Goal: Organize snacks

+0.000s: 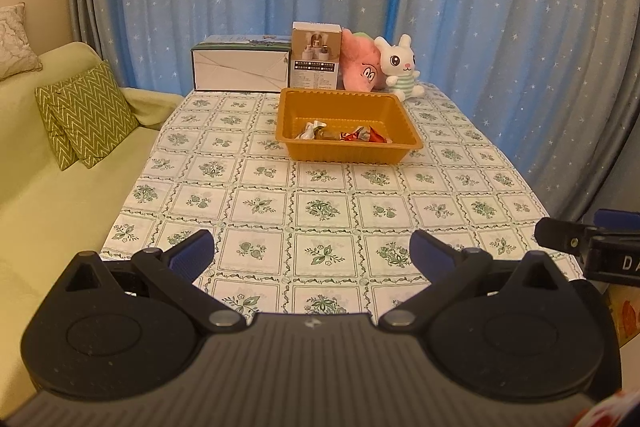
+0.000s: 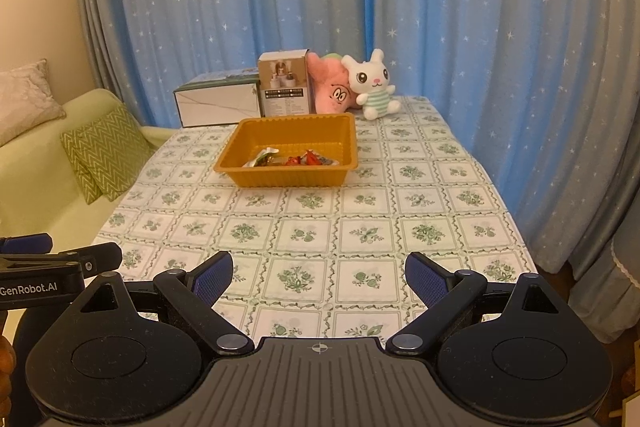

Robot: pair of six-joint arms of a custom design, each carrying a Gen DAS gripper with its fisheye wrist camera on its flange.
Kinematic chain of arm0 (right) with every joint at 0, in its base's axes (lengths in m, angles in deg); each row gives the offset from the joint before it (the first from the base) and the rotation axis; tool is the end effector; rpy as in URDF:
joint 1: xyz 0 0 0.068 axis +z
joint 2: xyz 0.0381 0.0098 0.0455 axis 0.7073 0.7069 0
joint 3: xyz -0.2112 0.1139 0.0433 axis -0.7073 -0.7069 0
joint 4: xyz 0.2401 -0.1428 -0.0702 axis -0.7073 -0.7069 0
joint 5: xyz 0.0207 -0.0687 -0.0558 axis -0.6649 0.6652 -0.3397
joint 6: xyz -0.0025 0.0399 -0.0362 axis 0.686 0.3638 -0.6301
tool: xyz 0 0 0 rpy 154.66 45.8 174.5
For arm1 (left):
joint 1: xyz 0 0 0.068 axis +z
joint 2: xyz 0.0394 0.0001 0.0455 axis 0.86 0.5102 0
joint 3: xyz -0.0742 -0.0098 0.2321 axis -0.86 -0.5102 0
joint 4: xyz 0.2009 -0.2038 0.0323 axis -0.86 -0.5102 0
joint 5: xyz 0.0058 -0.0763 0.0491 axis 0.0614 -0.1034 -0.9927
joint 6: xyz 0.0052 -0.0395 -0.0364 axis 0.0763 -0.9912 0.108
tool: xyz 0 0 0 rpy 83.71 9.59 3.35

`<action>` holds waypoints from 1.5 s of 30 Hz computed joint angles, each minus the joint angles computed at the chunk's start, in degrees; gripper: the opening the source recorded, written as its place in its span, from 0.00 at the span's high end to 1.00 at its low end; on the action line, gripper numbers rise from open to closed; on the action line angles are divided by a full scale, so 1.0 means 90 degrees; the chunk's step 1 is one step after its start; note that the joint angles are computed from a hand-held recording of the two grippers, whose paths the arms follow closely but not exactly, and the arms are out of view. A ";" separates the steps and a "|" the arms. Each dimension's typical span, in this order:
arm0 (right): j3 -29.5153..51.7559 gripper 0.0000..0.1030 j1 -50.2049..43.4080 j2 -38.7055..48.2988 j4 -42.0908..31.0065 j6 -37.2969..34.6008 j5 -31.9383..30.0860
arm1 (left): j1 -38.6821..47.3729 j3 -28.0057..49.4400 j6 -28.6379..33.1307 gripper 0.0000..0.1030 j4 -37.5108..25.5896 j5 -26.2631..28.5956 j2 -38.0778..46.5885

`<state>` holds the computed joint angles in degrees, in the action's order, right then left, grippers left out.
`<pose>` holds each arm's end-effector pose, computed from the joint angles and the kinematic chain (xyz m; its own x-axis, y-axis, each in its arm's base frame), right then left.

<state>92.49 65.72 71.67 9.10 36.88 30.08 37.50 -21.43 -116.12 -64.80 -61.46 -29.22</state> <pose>0.3228 0.1336 0.3063 -0.5577 -0.2921 -0.7770 -0.6021 0.7867 0.1364 0.2100 -0.0619 0.2923 -0.5290 -0.3389 -0.7780 -0.4786 0.8762 -0.0563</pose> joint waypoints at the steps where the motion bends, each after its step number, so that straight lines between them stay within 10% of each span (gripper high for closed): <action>1: 0.0008 0.10 0.0005 0.0004 -0.0005 0.0003 0.0006 | 0.0002 -0.0009 0.0001 0.00 0.0012 0.0009 -0.0001; 45: 0.0007 0.10 0.0078 0.0014 0.0018 0.0026 0.0031 | 0.0107 -0.0025 0.0092 0.00 0.0059 0.0198 -0.0010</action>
